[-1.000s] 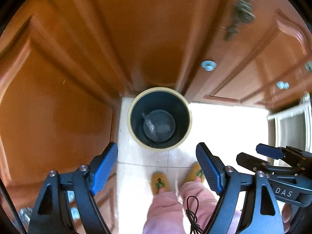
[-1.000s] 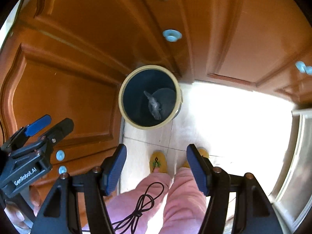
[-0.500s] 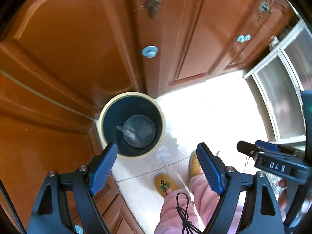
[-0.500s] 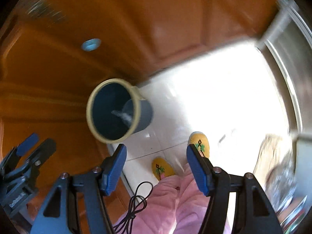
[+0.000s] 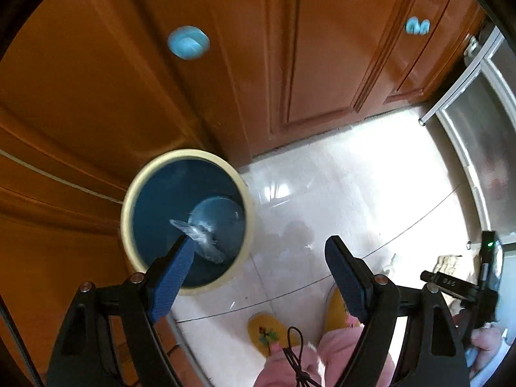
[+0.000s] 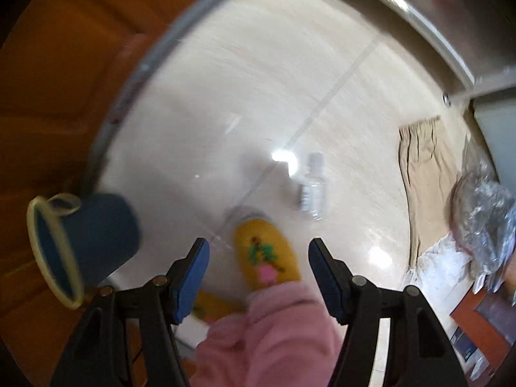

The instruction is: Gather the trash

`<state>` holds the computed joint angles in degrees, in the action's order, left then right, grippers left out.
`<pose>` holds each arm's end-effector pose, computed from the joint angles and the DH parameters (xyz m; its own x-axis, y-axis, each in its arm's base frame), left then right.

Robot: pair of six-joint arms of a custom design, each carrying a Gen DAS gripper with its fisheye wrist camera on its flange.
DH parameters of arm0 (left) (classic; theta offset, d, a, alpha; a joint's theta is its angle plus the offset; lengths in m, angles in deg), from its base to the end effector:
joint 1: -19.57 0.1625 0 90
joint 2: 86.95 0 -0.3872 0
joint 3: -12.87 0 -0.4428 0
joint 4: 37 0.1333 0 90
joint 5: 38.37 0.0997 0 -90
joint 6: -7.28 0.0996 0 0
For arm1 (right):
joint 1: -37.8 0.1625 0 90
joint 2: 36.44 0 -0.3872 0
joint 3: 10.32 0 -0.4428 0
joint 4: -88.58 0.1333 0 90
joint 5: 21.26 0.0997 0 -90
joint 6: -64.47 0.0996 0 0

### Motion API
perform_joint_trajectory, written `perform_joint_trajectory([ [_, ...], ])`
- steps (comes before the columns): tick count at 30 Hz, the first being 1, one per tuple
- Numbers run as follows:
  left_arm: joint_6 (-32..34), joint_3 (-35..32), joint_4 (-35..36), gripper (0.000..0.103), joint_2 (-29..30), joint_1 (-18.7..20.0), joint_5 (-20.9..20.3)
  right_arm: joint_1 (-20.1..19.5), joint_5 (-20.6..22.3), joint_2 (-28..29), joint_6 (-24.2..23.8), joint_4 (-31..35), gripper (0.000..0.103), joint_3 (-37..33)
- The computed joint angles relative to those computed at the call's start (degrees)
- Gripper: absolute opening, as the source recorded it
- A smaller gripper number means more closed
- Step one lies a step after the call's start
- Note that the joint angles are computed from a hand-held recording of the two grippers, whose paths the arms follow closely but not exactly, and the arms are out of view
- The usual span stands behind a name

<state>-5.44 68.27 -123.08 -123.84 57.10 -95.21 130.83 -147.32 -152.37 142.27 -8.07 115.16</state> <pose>-0.5120 -0.6301 0.1392 -0.4974 0.6476 -0.5772 0.6392 0.7234 0.2609 0.0937 -0.3584 0.3518 -0.2219 0.9595 0.1737 0.7763 0.2816 -0.5639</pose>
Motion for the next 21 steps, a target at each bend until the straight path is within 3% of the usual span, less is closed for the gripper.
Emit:
perform_joint_trajectory([
  [9,3.2,13.1,-8.7,0.082,-1.4,1.5,-1.6,-21.4,3.0,-9.9,-16.3,-16.0,0.064,18.9],
  [15,5.8,16.4,-10.0,0.082,-2.0,1.7,-1.6,-26.3,5.1,-10.2,-22.7,-25.2,0.064,23.5],
  [21,7.3,18.2,-11.8,0.082,-3.0,1.8,-1.5,-28.2,6.8,-8.7,-24.2,-31.9,0.064,24.7],
])
